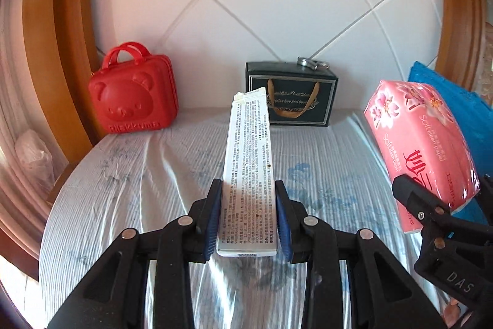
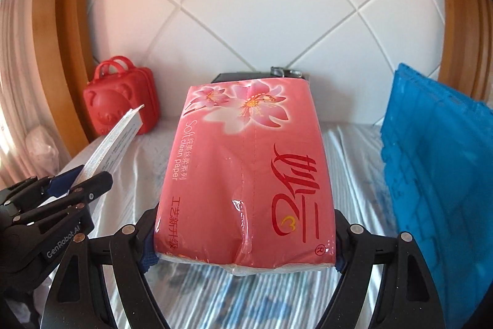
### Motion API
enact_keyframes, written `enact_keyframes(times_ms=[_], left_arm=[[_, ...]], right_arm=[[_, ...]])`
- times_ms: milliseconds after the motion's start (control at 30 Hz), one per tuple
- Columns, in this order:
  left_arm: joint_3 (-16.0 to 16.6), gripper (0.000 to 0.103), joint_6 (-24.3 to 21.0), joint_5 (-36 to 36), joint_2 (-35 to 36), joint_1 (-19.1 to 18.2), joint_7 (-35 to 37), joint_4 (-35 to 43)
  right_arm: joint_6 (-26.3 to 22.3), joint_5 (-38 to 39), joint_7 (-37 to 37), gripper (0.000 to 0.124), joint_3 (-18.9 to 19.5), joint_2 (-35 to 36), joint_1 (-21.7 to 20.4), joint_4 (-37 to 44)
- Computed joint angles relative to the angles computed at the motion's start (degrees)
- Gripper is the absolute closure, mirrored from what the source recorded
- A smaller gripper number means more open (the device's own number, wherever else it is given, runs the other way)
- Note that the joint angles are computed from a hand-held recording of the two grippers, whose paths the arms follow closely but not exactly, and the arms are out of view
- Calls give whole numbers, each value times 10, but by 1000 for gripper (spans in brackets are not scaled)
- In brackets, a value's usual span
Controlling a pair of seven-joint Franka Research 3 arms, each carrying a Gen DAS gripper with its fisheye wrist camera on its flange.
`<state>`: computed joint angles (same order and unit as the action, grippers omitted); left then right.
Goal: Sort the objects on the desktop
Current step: 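Lift the white box and pink tissue pack and carry both over the blue bin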
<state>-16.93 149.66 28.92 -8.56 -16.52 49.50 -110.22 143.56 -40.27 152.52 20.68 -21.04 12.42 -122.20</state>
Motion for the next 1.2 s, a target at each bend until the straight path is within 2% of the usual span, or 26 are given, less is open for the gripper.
enact_keyframes(times_ms=[267,400,567,700,833,1000,1100,1200], left_arm=[[7,71,49,-54,-86,-20,61,-67],[-2,71,67,-74,-98,-30,81,-72],[-30,71,67,-64,-102,-30,65,-61],[-74,71,51,-8,-97,-12,-3,-35],[-127,71,14,77,-75,-1,-105,14],[-199,71,-81,203,-9,-17,-219,114],[-238,71,-151,285,60,-50,-268,191],[-259,71,-232,357,156,-118,-272,300]], right_arm=[[-83,4,42,42,54,-109,-8,-26],[-122,22,36,42,69,-162,-15,-36],[-140,54,6,42,64,-245,-25,-70],[-123,77,-37,42,46,-303,-33,-101],[-91,91,-98,42,12,-361,-33,-134],[-62,111,-187,42,-55,-438,-26,-174],[-53,116,-249,42,-100,-486,-27,-199],[-61,126,-311,42,-148,-523,-31,-210]])
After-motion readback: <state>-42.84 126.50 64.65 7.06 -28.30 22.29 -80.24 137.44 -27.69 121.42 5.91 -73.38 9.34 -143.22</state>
